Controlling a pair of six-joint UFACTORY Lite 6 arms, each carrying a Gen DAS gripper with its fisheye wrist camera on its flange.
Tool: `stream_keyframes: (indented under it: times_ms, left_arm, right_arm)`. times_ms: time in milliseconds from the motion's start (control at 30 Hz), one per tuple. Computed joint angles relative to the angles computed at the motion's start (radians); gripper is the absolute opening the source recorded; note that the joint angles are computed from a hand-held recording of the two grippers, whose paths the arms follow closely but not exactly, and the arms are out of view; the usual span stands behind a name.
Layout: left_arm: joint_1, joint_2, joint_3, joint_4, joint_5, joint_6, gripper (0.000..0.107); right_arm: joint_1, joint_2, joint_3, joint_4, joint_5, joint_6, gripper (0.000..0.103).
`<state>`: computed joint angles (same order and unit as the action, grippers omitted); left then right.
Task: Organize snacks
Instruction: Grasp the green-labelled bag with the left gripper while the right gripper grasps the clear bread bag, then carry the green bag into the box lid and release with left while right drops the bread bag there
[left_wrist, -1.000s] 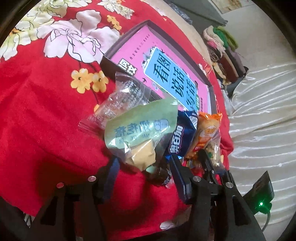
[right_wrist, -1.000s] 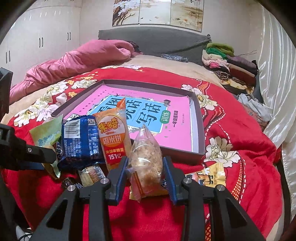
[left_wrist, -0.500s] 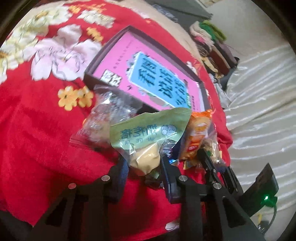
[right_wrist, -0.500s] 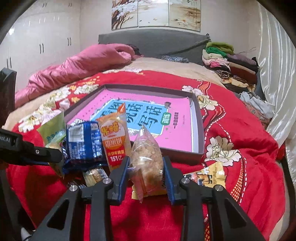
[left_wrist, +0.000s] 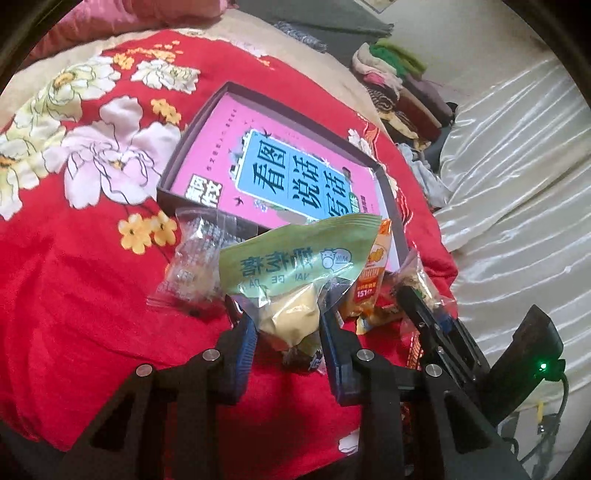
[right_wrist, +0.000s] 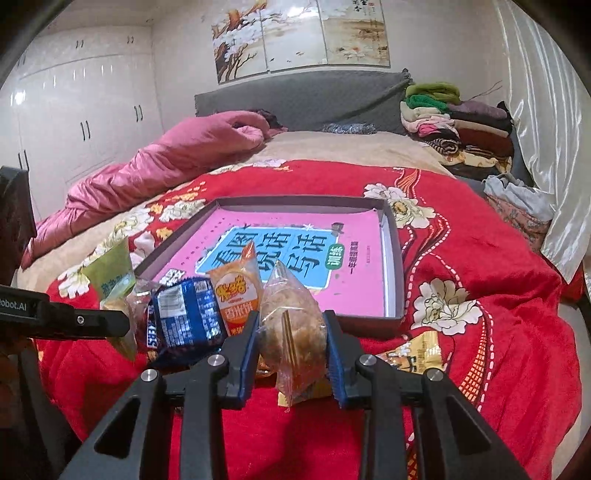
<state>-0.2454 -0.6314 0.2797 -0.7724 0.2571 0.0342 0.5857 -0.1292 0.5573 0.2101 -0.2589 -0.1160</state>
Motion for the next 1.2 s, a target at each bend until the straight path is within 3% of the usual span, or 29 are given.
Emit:
stream_keyframes:
  times_ms: [367,533,1200]
  left_arm:
    - [-0.023,-0.032,0.059,0.304,0.005,-0.284,0.034]
    - [0.035,0.008,0.089,0.139,0.022,-0.073,0.035]
    - [0.214,0.187,0.213,0.034,-0.002,0.159,0.035]
  right_arm:
    - [-0.049,-0.054,0.003,-0.148,0.002,0.168,0.033]
    - [-0.074,-0.051,0.022,-0.224,0.005,0.263,0.033]
    - [-0.160,0.164,0.216,-0.489,-0.007,0.511,0.033]
